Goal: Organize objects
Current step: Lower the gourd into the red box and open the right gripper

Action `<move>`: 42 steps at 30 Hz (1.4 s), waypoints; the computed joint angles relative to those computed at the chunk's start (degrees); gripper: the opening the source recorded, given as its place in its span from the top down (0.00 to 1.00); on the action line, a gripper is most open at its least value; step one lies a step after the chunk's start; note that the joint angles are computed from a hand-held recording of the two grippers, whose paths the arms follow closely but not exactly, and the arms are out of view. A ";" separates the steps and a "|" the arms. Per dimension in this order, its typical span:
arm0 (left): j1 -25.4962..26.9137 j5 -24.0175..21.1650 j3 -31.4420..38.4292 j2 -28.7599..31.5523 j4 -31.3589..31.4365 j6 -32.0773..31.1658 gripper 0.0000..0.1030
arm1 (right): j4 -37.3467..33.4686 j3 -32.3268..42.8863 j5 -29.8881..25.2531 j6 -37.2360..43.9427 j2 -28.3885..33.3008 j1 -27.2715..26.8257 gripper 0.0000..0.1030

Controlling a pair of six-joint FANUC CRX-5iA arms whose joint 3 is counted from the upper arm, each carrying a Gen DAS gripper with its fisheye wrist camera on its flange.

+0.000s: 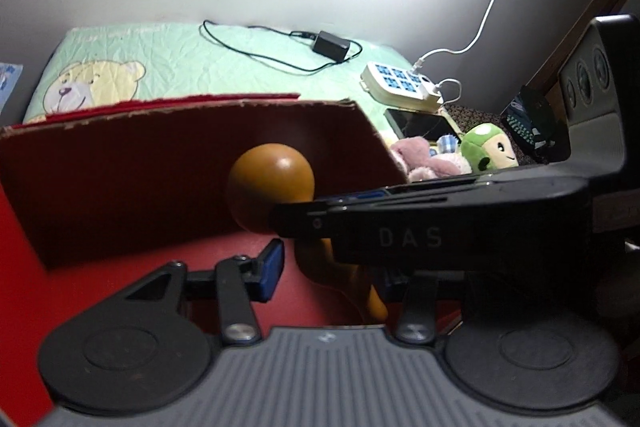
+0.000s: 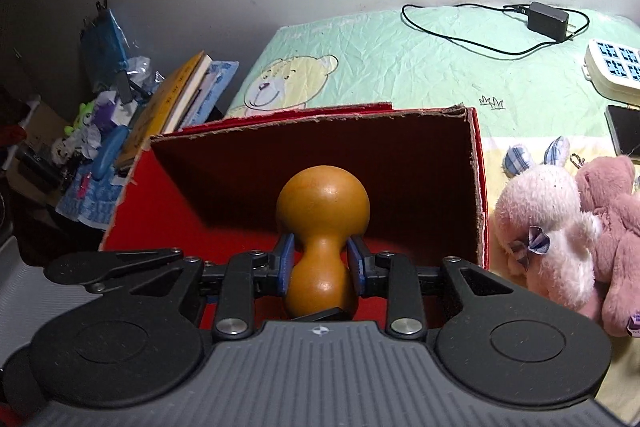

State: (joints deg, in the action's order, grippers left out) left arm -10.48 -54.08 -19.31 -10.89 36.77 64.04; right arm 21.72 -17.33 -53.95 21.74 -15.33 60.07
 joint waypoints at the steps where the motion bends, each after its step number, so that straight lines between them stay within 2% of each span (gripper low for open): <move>1: 0.03 -0.38 0.55 1.11 -0.48 0.54 0.54 | -1.26 0.56 -0.52 0.62 0.64 -0.66 0.71; 2: 0.00 -0.94 0.97 1.48 -1.24 1.28 0.55 | -2.10 1.29 -1.38 1.19 1.46 -1.05 0.73; 3: -0.10 -1.27 1.21 1.40 -2.47 2.03 0.56 | -2.91 2.24 -2.62 2.19 2.45 -1.42 0.84; 5: -0.66 -1.68 2.54 1.91 -6.01 3.96 0.56 | -4.35 3.86 -5.03 3.63 4.15 -1.86 0.87; 6: -0.93 -1.80 3.05 2.04 -7.71 4.78 0.56 | -4.39 4.43 -6.23 3.83 4.96 -1.86 0.93; 8: -0.81 -2.33 3.66 1.85 -10.52 6.16 0.55 | -3.70 4.71 -7.34 5.01 5.71 -1.33 0.93; 11: -0.88 -2.64 4.40 1.38 -15.24 8.93 0.54 | -3.95 4.79 -7.07 5.42 5.76 -1.43 0.88; 17: -0.28 -3.65 5.79 -0.45 -23.39 15.06 0.54 | -11.43 5.54 -3.40 6.20 3.60 -4.87 0.83; 20: -1.31 -5.98 8.64 0.68 -29.74 20.73 0.53 | -12.46 5.86 -3.15 7.06 3.26 -4.43 0.83; 24: -3.97 -10.46 13.29 3.69 -38.35 28.57 0.53 | -18.46 8.78 -4.16 11.42 5.22 -5.58 0.83; 28: -4.67 -10.46 14.06 4.66 -39.32 29.85 0.45 | -19.44 12.66 -9.25 13.14 9.79 -5.88 0.82; 31: -4.87 -11.06 14.45 5.03 -39.70 29.75 0.44 | -20.19 13.49 -10.37 12.20 11.32 -6.51 0.81; 39: -5.06 -10.80 14.34 5.11 -39.43 29.27 0.42 | -9.34 11.82 -13.43 -0.12 12.67 -2.47 0.80; 42: -4.93 -10.64 14.18 5.06 -39.30 29.20 0.42 | -8.95 12.34 -14.29 -0.20 13.45 -2.32 0.79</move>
State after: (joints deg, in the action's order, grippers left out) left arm -15.42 -64.72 -5.13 -5.83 -2.52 93.24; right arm 12.76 -4.99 -68.23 21.53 -1.88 57.75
